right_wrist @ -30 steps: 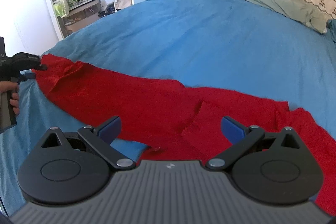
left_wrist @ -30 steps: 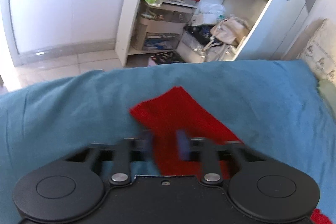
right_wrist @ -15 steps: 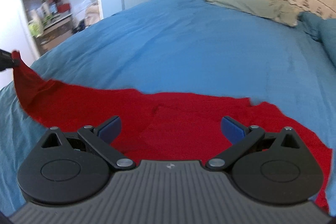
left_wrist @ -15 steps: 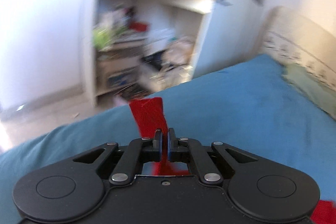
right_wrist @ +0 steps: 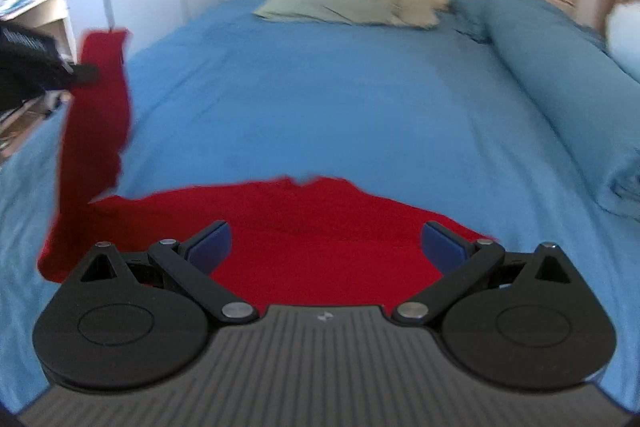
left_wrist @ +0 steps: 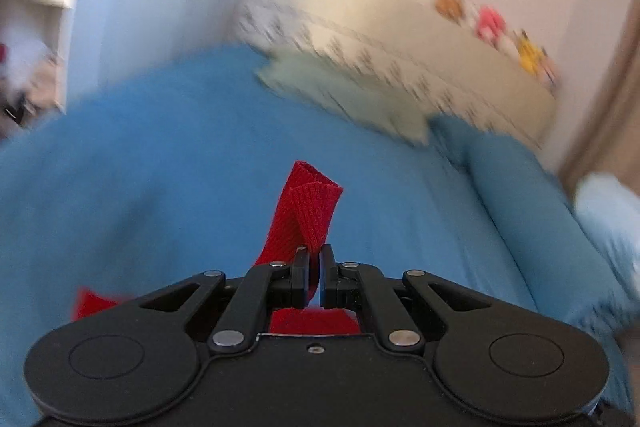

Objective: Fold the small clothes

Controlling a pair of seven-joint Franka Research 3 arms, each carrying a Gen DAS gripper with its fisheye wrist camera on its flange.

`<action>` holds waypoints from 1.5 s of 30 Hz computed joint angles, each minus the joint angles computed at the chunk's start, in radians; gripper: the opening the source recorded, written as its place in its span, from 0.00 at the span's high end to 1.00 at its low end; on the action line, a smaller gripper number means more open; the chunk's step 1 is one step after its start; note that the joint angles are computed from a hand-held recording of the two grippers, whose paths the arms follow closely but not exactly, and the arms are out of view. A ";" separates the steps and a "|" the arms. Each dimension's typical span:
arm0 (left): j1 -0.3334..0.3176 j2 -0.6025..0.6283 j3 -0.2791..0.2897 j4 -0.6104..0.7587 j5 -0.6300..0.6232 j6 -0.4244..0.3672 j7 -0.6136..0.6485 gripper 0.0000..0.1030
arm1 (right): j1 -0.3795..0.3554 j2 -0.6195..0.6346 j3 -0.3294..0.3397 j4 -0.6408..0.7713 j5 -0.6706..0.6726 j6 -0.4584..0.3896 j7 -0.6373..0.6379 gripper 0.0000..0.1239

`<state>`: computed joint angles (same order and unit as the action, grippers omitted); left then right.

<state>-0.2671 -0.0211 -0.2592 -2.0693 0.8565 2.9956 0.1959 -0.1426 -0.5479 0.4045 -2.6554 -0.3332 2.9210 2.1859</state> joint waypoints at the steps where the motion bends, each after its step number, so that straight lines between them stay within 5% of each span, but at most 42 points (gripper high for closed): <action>1: -0.015 0.042 -0.014 0.020 -0.029 -0.007 0.024 0.96 | 0.003 -0.013 -0.023 -0.016 0.003 -0.013 -0.014 0.17; 8: -0.142 0.295 -0.036 0.123 -0.182 -0.088 0.210 0.97 | -0.037 -0.068 -0.106 -0.139 0.013 -0.006 -0.105 0.17; 13: -0.212 0.328 0.010 0.146 -0.213 -0.108 0.272 0.94 | -0.045 -0.071 -0.115 -0.198 0.054 0.021 -0.158 0.17; 14: -0.216 0.324 0.013 0.144 -0.223 -0.107 0.286 0.84 | -0.043 -0.073 -0.120 -0.206 0.065 0.021 -0.169 0.17; 17: -0.213 0.295 0.027 0.124 -0.251 -0.083 0.317 0.21 | -0.028 -0.086 -0.121 -0.214 0.103 0.008 -0.182 0.17; 18: -0.241 0.267 0.064 0.111 -0.197 -0.084 0.267 0.10 | -0.020 -0.090 -0.127 -0.214 0.117 0.001 -0.189 0.17; 20: -0.274 0.206 0.112 0.100 -0.061 -0.158 0.171 0.03 | -0.015 -0.078 -0.119 -0.190 0.138 -0.011 -0.186 0.17; 23: -0.256 0.132 0.108 0.100 0.046 -0.332 0.138 0.00 | 0.045 -0.044 -0.164 -0.147 0.190 -0.033 -0.208 0.17; 27: -0.191 0.056 0.085 0.058 0.065 -0.443 0.161 0.00 | 0.179 0.034 -0.255 -0.093 0.320 -0.009 -0.253 0.17; 32: -0.096 0.006 0.057 -0.010 -0.029 -0.423 0.144 0.00 | 0.216 0.187 -0.237 -0.023 0.405 0.069 -0.222 0.19; 35: -0.057 0.007 0.029 -0.021 -0.016 -0.432 0.114 0.00 | 0.217 0.277 -0.217 0.017 0.407 0.084 -0.186 0.36; 41: -0.023 -0.078 0.000 -0.121 -0.033 -0.417 0.139 0.00 | 0.092 0.386 -0.086 0.085 0.126 0.080 0.100 0.50; 45: -0.001 -0.097 -0.007 -0.152 -0.063 -0.384 0.158 0.00 | 0.020 0.408 -0.024 0.131 -0.118 0.017 0.314 0.69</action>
